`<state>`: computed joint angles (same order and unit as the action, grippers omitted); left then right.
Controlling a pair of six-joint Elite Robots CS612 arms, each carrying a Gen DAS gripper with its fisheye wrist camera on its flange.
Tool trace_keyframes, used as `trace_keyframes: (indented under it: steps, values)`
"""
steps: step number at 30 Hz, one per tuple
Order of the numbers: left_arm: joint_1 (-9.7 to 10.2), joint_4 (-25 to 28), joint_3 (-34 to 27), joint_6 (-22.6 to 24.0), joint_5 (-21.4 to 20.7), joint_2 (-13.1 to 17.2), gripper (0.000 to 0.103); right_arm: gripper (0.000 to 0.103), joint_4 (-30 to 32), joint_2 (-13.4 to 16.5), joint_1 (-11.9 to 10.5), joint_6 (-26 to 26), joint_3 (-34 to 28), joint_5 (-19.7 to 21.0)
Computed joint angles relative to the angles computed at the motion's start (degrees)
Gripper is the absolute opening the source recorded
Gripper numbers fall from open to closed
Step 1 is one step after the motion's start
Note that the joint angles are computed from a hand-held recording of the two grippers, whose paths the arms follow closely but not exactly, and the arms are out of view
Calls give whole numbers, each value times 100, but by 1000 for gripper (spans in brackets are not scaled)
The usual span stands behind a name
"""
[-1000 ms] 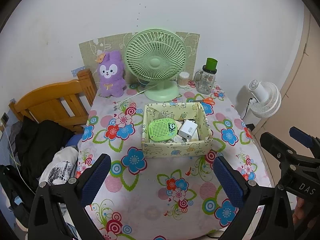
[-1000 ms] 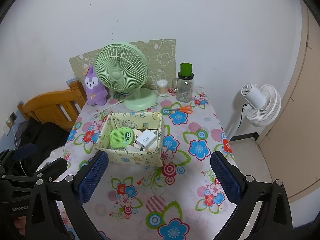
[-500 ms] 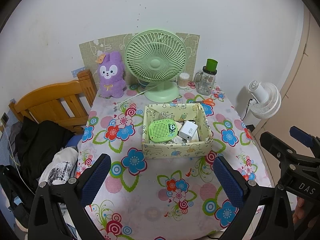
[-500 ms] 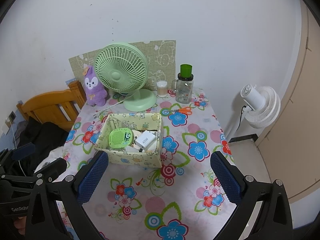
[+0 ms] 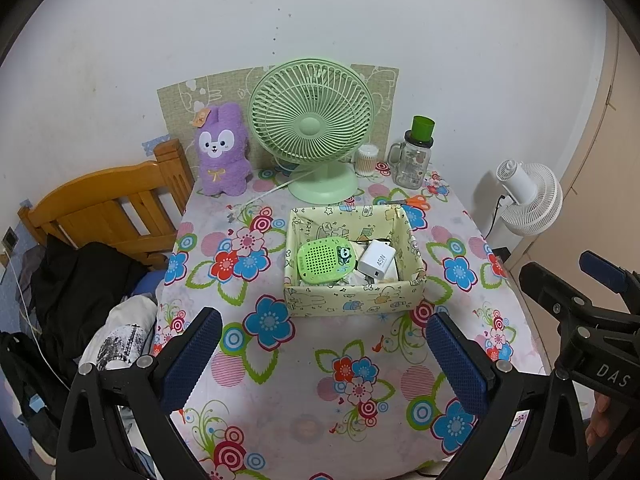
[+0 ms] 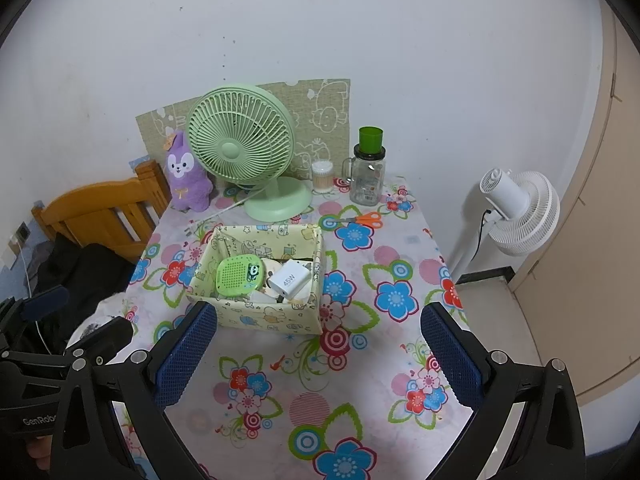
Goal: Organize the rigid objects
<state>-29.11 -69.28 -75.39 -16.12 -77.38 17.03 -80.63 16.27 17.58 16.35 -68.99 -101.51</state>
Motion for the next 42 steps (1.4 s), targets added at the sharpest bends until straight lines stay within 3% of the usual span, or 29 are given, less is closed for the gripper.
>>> trace_keyframes:
  steps: [34,42]
  values:
    - [15,-2,-6,46,-26,9,103,103,55,35,-17,1,-38,-12]
    - [51,64,150,46,-72,-56,103,103,179,-79,-27,7,179,28]
